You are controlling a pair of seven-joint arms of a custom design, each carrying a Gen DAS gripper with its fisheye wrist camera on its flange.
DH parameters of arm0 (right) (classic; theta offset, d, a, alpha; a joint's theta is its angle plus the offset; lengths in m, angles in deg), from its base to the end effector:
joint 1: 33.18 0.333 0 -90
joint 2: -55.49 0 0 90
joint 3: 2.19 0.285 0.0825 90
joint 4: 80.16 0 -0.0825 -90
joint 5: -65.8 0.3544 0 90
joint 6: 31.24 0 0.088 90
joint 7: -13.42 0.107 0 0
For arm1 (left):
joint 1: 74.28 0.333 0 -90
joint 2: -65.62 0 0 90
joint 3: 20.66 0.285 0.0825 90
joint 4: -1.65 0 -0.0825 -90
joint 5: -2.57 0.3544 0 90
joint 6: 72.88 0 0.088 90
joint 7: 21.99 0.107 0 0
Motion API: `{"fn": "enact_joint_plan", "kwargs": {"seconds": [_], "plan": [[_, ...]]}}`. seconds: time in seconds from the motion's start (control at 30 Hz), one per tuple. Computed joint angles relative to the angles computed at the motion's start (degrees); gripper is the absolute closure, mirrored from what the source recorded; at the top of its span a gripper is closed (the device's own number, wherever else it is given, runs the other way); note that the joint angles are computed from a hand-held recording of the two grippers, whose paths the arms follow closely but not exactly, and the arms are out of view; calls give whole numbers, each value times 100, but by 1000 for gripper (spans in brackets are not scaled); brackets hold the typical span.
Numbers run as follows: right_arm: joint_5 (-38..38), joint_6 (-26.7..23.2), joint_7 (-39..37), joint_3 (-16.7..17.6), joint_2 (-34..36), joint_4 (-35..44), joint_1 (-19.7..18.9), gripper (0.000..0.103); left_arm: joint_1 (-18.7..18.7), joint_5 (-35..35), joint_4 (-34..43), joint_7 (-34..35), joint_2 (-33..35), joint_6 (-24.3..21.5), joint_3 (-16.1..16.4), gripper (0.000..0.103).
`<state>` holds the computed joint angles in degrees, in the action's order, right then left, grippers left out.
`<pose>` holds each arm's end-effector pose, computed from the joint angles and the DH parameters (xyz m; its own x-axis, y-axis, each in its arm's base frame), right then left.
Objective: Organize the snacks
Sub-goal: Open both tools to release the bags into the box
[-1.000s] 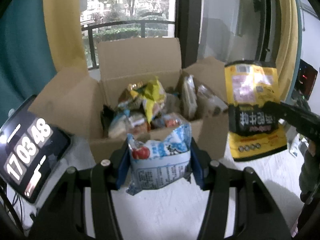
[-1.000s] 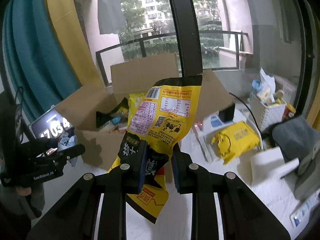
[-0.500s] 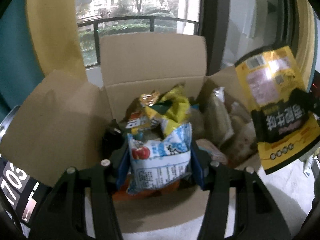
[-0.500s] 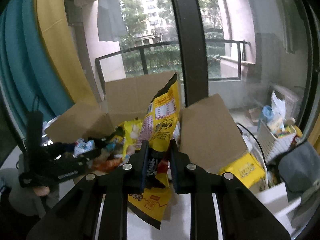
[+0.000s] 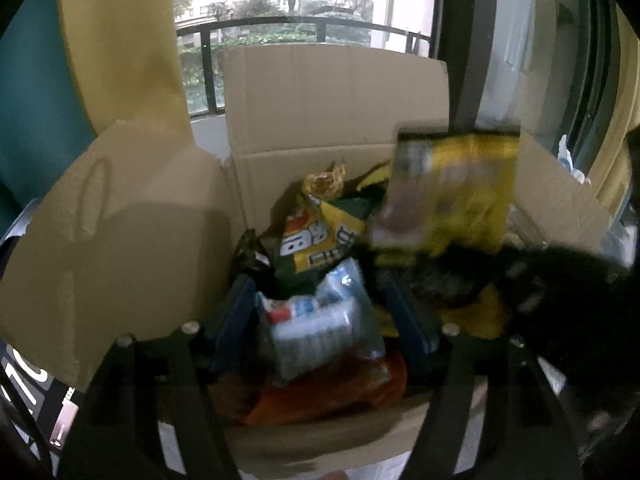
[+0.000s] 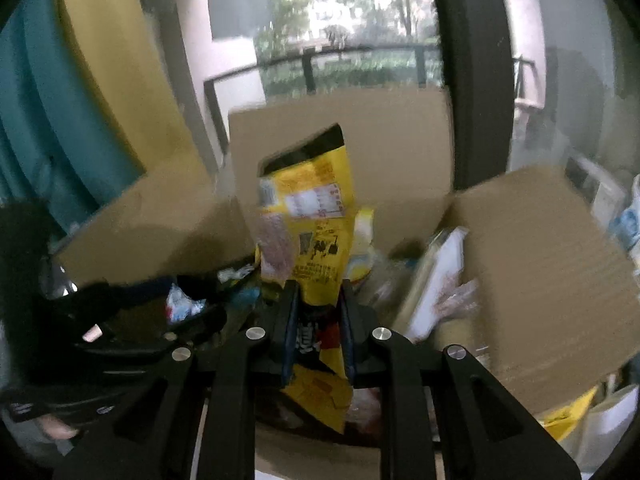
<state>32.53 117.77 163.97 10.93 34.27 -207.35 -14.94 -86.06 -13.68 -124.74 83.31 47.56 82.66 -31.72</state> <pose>0.3939 0.2689 0.5830 -0.0332 -0.9889 -0.1446 -0.6331 0.1327 -0.7626 0.4530 -0.1912 0.5844 -0.4621 -0.8867 0.0130 -0.6016 0.3027 -0.7392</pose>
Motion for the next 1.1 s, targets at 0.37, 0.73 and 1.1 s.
{"fn": "enact_joint_plan", "kwargs": {"seconds": [0.37, 0.73, 1.1], "plan": [[273, -227, -131, -114, 321, 181, 215, 80, 32, 47, 16, -19, 14, 7, -11, 33], [262, -550, -56, 11, -193, 5, 158, 67, 43, 86, -346, -82, -419, -90, 8, 31], [457, -793, -19, 175, -834, -282, 292, 67, -35, -227, -833, 52, -1286, -308, 206, 19]]}}
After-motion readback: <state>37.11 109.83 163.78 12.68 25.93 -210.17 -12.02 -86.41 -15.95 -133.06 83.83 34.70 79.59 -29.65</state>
